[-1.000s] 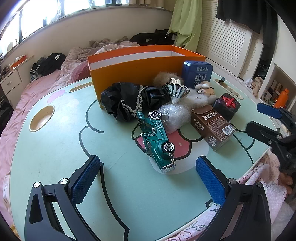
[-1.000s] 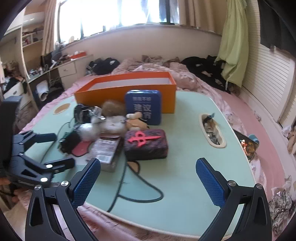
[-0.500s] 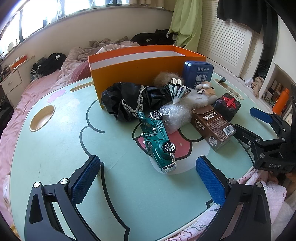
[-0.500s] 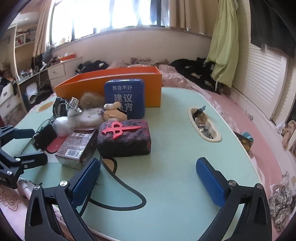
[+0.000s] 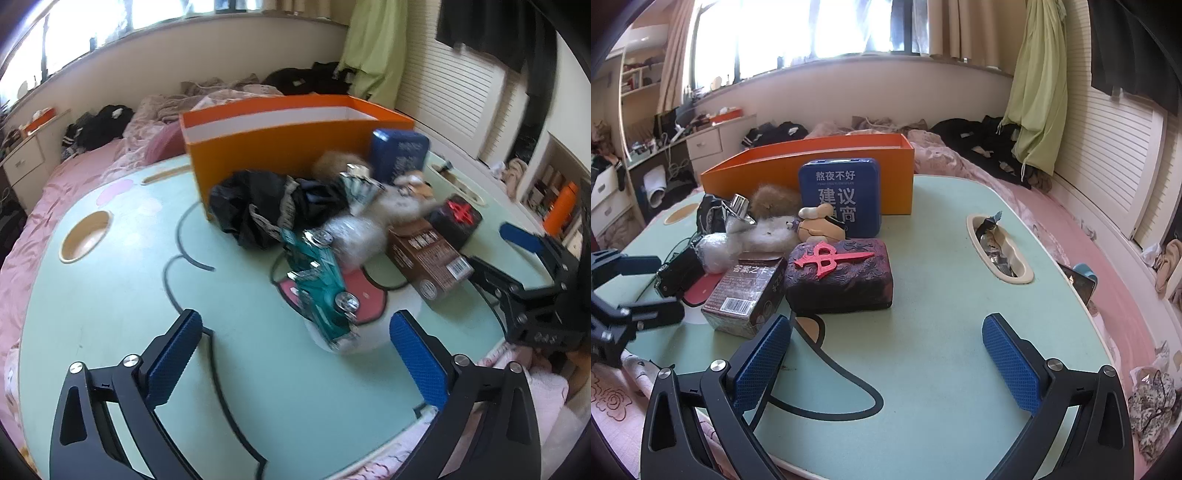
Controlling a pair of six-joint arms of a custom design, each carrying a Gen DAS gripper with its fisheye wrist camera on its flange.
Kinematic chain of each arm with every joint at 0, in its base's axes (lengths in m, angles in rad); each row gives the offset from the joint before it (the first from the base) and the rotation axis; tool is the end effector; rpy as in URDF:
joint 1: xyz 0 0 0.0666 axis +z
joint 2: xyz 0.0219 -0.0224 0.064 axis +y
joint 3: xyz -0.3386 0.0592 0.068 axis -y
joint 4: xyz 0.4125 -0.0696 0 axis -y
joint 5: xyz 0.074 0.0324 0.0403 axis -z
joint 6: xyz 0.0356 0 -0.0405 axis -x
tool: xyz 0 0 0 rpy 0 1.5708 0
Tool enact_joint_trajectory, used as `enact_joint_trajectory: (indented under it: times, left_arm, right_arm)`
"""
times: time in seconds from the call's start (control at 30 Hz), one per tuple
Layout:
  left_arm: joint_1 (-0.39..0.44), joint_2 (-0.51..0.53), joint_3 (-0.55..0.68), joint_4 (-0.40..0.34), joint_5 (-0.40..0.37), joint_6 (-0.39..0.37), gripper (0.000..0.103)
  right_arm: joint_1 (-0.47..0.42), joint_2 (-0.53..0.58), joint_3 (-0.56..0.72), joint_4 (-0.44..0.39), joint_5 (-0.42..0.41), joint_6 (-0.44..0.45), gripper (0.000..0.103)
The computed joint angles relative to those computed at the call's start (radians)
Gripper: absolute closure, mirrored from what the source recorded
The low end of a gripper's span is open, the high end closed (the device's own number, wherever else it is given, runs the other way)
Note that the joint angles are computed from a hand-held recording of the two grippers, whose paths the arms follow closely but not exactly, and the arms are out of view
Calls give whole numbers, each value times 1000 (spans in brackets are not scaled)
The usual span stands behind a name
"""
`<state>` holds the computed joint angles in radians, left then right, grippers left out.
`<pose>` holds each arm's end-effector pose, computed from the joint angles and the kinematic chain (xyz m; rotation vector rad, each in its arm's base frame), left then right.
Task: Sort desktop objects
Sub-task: 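Lower the left gripper onto the green toy car and grasp it, then lift the green car with the left gripper while the right gripper grasps the red-emblem block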
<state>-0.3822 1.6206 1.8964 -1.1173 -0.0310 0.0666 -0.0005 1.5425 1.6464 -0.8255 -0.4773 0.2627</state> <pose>0.5351 -0.2143 0.4959 0.3660 2.3909 -0.1689 0.5697 0.0157 0.4438 -0.5309 2.1632 0.4026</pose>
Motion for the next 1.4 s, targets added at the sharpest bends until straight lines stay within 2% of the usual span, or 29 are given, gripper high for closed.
enact_joint_trajectory:
  times: [0.07, 0.13, 0.27, 0.37, 0.43, 0.47, 0.67, 0.87, 1.17, 1.3, 1.4]
  left_arm:
    - [3, 5, 8, 5, -9, 14, 3]
    - [7, 9, 14, 10, -2, 20, 8]
    - [3, 28, 37, -4, -6, 8, 31]
    - [2, 29, 38, 5, 9, -6, 55]
    - [0, 28, 35, 12, 17, -15, 66]
    - [0, 23, 29, 17, 22, -16, 78]
    - [2, -24, -34, 58, 15, 8, 78]
    - [-16, -70, -89, 120, -48, -16, 78]
    - [-18, -69, -88, 127, -59, -17, 78]
    - [-20, -71, -92, 127, -66, -20, 78]
    - [-19, -73, -94, 129, -66, -18, 78]
  right_arm:
    - [0, 0, 0, 0, 1, -1, 0]
    - [-1, -2, -2, 2, 0, -2, 0]
    - [0, -1, -1, 2, 3, -4, 0]
    - [0, -2, -2, 4, 4, -6, 0]
    - [-1, -4, -3, 4, 5, -6, 0]
    - [0, -3, -4, 6, 6, -7, 0]
    - [0, -1, 6, 0, 2, -12, 0]
    - [7, 8, 36, -28, -7, -16, 0]
    - [-8, 73, 134, -92, -67, -89, 0]
    - [8, 77, 149, -97, -46, -72, 0]
    - [30, 86, 166, -105, 17, -59, 0]
